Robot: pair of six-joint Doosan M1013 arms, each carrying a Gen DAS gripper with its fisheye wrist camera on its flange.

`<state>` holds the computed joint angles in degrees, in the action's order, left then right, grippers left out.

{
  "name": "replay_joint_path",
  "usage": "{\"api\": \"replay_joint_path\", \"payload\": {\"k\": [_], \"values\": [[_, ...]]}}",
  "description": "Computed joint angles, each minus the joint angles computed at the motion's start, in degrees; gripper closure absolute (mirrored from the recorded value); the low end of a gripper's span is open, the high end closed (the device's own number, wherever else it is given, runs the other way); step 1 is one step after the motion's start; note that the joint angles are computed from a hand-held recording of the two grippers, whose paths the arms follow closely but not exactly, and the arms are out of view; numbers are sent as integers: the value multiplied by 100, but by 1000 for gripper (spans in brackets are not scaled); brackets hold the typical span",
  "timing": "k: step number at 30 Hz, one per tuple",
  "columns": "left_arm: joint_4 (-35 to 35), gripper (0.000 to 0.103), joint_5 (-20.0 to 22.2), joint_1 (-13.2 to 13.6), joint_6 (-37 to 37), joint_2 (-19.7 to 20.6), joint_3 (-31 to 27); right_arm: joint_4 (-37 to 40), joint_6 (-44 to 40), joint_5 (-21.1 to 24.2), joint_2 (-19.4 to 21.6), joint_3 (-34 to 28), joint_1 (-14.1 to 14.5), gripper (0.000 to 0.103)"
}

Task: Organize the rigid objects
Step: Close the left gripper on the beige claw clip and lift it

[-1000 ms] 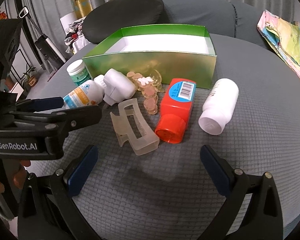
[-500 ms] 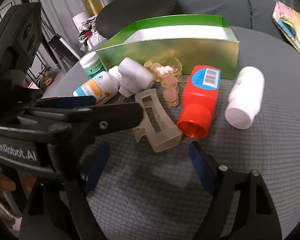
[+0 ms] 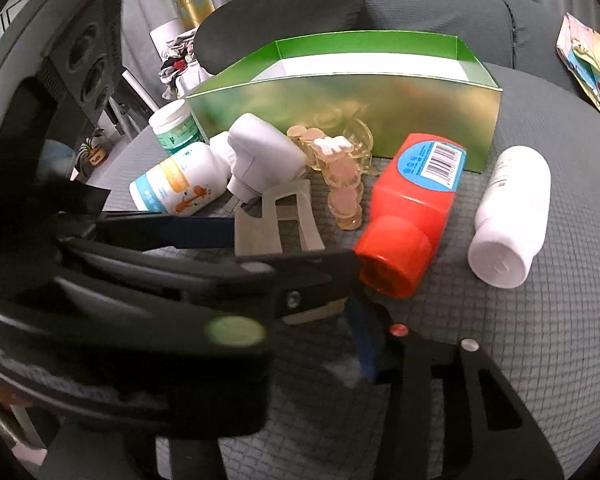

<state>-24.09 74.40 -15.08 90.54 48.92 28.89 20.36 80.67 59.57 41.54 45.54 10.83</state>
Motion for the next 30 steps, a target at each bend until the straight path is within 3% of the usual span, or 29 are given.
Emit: {"api": "replay_joint_path", "payload": {"k": [2, 12, 14, 23, 30], "values": [[-88, 25, -42, 19, 37, -18, 46, -42, 19, -41, -25, 40, -4, 69], [-215, 33, -236, 50, 255, -181, 331, -103, -168, -252, -181, 259, 11, 71], [-235, 39, -302, 41, 346, -237, 389, -92, -248, -295, -225, 295, 15, 71], [-230, 39, -625, 56, 471, -432, 558, -29, -390, -555, -341, 316, 44, 72], [-198, 39, -676, 78, 514, -387, 326, 60, -488, -647, -277, 103, 43, 72]]}}
